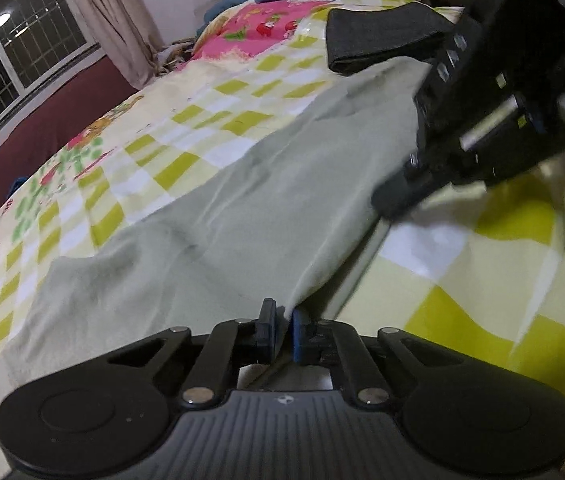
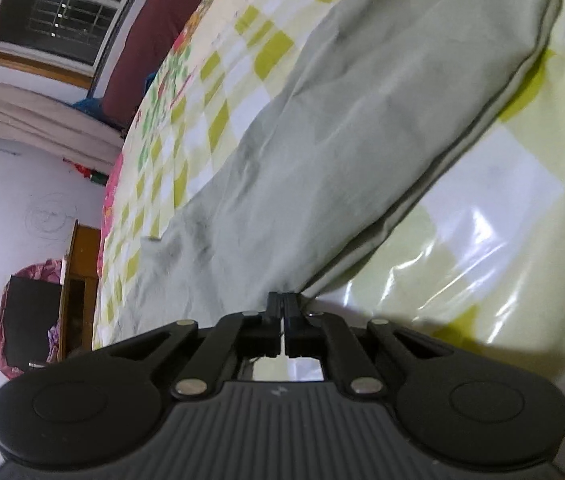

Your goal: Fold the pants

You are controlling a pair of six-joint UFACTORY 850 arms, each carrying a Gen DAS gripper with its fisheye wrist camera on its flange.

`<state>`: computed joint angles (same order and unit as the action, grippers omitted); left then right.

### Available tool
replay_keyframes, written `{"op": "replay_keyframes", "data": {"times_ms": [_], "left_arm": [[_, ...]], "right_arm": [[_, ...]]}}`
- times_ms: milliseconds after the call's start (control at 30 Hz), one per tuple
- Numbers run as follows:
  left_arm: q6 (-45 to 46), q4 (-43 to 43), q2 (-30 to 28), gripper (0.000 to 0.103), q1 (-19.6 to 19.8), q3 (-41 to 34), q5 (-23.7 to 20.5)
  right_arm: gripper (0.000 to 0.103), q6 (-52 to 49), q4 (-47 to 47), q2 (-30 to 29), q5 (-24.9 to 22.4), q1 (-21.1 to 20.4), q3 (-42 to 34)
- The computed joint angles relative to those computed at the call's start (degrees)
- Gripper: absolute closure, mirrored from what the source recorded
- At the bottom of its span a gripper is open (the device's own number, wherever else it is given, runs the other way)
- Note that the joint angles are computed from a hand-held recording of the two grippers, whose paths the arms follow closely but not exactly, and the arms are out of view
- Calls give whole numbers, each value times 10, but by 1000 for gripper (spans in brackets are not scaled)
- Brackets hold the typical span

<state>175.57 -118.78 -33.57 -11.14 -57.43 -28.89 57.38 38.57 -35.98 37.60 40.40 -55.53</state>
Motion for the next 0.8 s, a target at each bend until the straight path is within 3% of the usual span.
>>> {"op": "replay_keyframes", "data": {"times_ms": [200,300,333,433,600,700,800], "left_arm": [[-5,7,0,84,0,1,-2],[-10,13,-1,84,0,1,-4],[-12,16,-1,84,0,1,-4],[-37,43,-2,85,3,-3,-3],[-74,72,0,84,8,-6,-11],[-88,82,1,82,10,-6,-21],[-80,74,2,80,8,-4,-26]], "right_arm": [[93,44,12,14,42,-8,36],[83,61,-24,1,32,-22,22],[83,47,-11,-6,22,-23,12],[99,45,6,-11,12,-25,7],[97,9,105,25,23,-10,53],[92,-81,236,56,34,7,80],[79,-97,318,71,51,13,102]]}}
